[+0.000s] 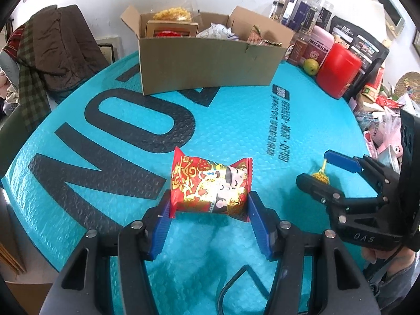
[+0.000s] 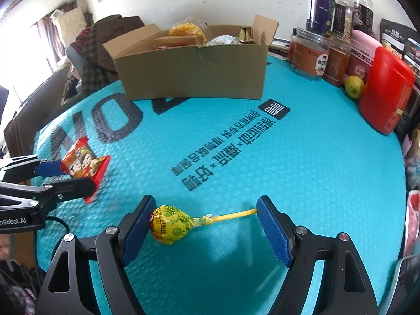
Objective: Organize snacks
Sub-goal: 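Lift the snack packet and lollipop off the table with both tools, then carry the snack packet and lollipop over the cardboard box with both tools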
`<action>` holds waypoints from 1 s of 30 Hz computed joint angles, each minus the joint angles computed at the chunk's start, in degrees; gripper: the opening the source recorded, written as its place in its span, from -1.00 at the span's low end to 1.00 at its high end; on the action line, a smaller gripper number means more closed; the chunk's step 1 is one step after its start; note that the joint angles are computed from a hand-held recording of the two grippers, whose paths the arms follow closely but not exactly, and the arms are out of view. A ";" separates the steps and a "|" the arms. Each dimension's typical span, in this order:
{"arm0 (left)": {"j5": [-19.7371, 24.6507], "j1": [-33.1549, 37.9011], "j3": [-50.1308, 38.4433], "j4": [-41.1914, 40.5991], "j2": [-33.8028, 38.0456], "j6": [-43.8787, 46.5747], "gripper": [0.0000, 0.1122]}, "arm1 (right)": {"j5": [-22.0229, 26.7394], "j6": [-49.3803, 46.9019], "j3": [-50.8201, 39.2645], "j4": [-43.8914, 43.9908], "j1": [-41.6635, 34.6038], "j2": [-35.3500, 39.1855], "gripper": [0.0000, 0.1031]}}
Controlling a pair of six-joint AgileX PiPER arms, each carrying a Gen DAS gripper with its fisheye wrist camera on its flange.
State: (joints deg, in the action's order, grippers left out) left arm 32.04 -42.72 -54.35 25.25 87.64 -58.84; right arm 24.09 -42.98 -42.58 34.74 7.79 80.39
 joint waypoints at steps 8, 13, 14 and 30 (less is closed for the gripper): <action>1.46 -3.80 0.70 5.16 -4.17 -5.33 -0.01 | 3.10 -0.70 2.58 3.04 -0.42 -6.14 0.54; 3.22 -6.14 0.14 8.96 -6.52 -8.54 -0.01 | 7.81 -1.23 1.55 5.72 -2.18 -9.20 0.54; 3.59 -6.49 -0.14 9.69 -6.87 -9.10 -0.01 | 8.34 -0.89 1.21 5.66 -2.19 -9.86 0.55; 4.54 -4.19 -7.97 14.71 -10.12 -6.37 -0.01 | 12.77 5.39 -13.42 -0.69 0.21 -10.81 0.54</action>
State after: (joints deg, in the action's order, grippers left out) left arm 36.58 -46.91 -62.32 39.96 77.52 -65.20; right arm 36.86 -37.59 -56.00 34.05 8.00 69.58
